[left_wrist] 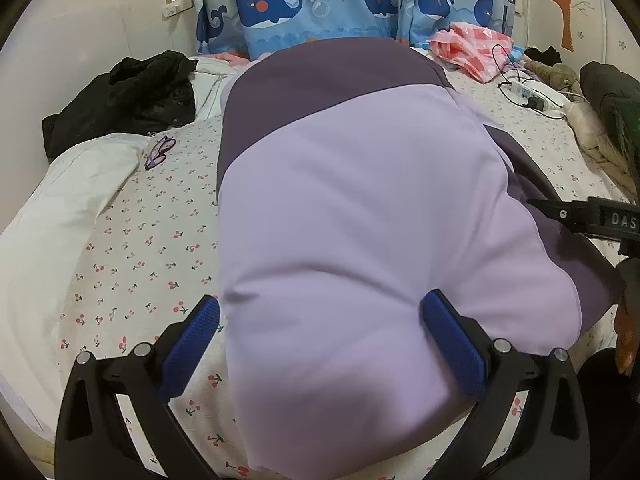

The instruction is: Fold large clothes

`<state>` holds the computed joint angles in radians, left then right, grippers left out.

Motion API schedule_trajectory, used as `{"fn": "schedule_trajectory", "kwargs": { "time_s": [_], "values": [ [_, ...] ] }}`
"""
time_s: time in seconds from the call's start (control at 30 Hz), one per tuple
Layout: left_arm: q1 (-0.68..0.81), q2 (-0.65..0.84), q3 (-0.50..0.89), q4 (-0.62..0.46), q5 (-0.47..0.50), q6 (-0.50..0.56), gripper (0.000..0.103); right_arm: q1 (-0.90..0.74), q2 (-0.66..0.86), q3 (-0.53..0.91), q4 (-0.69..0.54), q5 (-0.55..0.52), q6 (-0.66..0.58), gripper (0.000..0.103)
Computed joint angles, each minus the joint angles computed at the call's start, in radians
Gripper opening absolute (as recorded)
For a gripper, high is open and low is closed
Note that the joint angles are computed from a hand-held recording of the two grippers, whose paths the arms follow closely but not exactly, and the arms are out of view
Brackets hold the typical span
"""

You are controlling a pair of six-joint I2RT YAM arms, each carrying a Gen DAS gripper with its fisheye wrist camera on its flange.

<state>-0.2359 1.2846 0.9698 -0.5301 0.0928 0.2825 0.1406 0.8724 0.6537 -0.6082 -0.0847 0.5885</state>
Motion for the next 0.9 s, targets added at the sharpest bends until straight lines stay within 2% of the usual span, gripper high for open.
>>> {"fn": "schedule_trajectory", "kwargs": {
  "time_s": [0.13,0.37,0.63,0.9],
  "values": [
    [-0.009,-0.002,-0.005,0.008,-0.008,0.004,0.098,0.019,-0.054,-0.026,-0.021,0.025,0.012,0.096],
    [-0.009,-0.007,-0.013,0.013,-0.002,-0.007,0.098,-0.008,-0.058,-0.023,-0.043,0.010,-0.014,0.096],
    [-0.041,-0.028,-0.027,0.028,-0.061,0.001,0.098,0.044,-0.086,-0.008,-0.093,0.074,0.017,0.096],
    [-0.058,-0.043,-0.036,0.029,-0.083,-0.011,0.098,0.044,-0.133,-0.030,-0.106,0.066,0.039,0.096]
  ]
}}
